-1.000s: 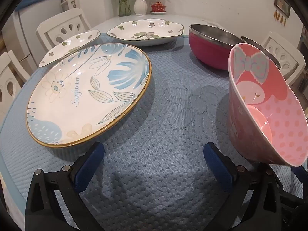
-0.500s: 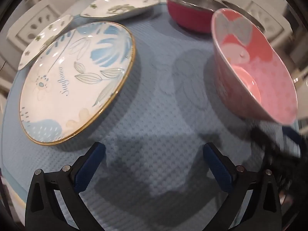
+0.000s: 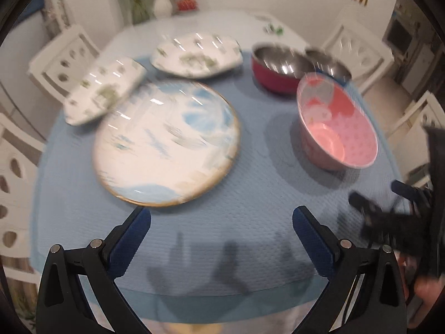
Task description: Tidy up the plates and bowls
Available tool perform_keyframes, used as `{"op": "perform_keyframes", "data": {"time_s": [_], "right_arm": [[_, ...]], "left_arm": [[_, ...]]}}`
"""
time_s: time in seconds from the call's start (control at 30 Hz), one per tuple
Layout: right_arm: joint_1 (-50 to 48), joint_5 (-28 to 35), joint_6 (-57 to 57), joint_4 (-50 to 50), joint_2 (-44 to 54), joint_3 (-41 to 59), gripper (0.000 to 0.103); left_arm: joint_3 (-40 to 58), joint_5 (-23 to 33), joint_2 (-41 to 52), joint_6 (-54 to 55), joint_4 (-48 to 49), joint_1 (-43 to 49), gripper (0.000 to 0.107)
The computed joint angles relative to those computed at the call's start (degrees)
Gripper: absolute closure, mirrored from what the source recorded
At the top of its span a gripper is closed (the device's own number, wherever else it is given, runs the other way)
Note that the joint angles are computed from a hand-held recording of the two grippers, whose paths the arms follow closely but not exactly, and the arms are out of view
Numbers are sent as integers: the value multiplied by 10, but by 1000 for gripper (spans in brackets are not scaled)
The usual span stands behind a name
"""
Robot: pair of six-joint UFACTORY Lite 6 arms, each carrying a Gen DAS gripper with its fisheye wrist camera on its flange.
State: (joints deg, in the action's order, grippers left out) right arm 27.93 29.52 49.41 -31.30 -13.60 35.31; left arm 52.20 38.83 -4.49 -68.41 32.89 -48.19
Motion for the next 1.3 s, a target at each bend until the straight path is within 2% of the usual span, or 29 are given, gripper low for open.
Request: {"op": "perform_keyframes", "data": {"time_s": [0.07,0.17,0.23,0.37,0.47,0.57,0.63,0.7,0.8,0.97,1.1,1.3], "right_arm": [[96,65,92,-60,-17,28,1],[224,175,196,-131,23,138,1],[281,245,220,-164,84,248,1],[335,317,218,-175,168,391,1],[344,337,212,-133,204,463,1],[363,351,261,-100,228,473,1],[372,333,274,-70,248,463,1],[382,343,275,-48,287,479,1],[399,347,318,-61,312,491,1],[410,384,330,-78,329,528,1],[406,393,321,-75,327,535,1],[417,390,314,-90,337,550,1]], "left_arm": [[-10,20,-46,23,11,29,6],[-26,35,-114,83,17,91,6],[-40,38,-168,129,4,120,5],[-37,31,-232,219,-43,186,5],[-40,28,-260,256,-59,226,5],[-59,17,-291,337,-94,282,5],[-77,7,-311,401,-136,322,5],[-103,-10,-333,482,-199,372,5],[-128,-25,-348,589,-278,426,5],[-141,-39,-349,627,-269,442,5],[-139,-50,-328,720,-354,489,5],[-140,-60,-312,752,-388,500,5]]}}
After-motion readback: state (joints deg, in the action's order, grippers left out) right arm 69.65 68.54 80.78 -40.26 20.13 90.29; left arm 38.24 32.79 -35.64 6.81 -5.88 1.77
